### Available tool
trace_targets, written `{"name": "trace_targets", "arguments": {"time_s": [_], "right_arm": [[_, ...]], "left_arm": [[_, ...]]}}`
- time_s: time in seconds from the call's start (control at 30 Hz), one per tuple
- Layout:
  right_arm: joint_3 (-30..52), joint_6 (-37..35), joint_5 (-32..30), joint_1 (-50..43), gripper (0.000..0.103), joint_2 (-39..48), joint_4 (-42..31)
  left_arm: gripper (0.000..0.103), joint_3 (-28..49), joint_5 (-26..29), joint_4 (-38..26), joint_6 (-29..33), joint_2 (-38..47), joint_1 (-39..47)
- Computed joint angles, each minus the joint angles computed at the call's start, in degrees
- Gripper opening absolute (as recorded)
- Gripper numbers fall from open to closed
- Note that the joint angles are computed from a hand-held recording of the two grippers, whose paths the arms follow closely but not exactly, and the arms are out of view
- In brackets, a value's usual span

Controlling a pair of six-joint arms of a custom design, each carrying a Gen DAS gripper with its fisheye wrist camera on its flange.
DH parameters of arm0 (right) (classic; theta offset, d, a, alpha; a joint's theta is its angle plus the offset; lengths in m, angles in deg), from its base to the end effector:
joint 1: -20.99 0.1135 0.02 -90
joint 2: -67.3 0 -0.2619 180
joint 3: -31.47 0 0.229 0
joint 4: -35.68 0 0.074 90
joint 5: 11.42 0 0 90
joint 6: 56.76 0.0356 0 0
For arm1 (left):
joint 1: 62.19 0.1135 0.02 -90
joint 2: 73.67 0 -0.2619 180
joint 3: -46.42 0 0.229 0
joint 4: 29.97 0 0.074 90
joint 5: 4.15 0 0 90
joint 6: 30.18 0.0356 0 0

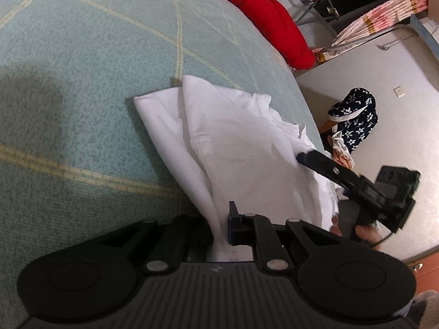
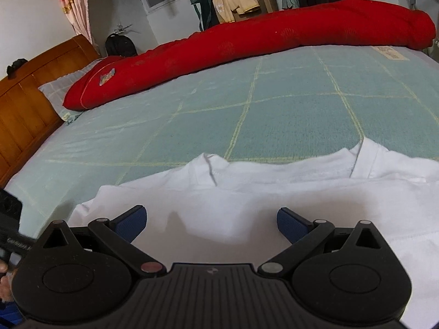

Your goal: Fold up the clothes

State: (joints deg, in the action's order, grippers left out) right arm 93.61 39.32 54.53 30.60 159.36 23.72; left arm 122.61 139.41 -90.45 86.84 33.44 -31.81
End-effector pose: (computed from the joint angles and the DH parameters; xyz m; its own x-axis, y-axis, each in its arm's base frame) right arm 0.3005 0.0656 0.1899 -0.7023 -0.0208 -0.7115 -0.3794 0.8567 0.3494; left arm 0.2657 0.1226 0.1510 -0.9125 -0.2221 -0.3436 0.1091 0.6773 -0.7276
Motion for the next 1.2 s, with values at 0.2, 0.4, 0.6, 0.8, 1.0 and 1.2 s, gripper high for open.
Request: {"name": "trace_targets", "arguments": {"time_s": [0.2,0.4,0.6,0.8,1.0,1.2], "right_arm": [[-5.87,0.36,-2.94,-2.15,0.103,-6.77,-1.85],[-9.63,-1.67,-3.91,-4.51,0.103,-13.67,-5.77],[-11.98,-4.58,-7.67,-9.16,0.103,-20.62,-10.14],[-13.78,-7.86,-12.19,-15.35,0.103,-24.54,-13.52],[-14.65,-12.20,-17.34,-23.34,0.103,-25.13,-16.52],[-14.75,-17.71,-22.61,-31.56,0.103,-25.04,-20.37]], "left_arm": [[0.007,-1.97,-3.93,2.06,-2.31,-6.23,-2.01],[0.006,-1.36,-7.17,0.84,-4.27,-9.90,-3.61],[0.006,2.71,-8.40,-3.82,-7.17,-12.17,-6.05],[0.006,6.32,-7.38,-6.63,-11.59,-16.08,-10.07],[0.006,8.79,-8.64,-6.45,-17.18,-19.97,-16.55],[0.006,11.86,-10.58,-5.48,-22.95,-21.26,-23.24]]}}
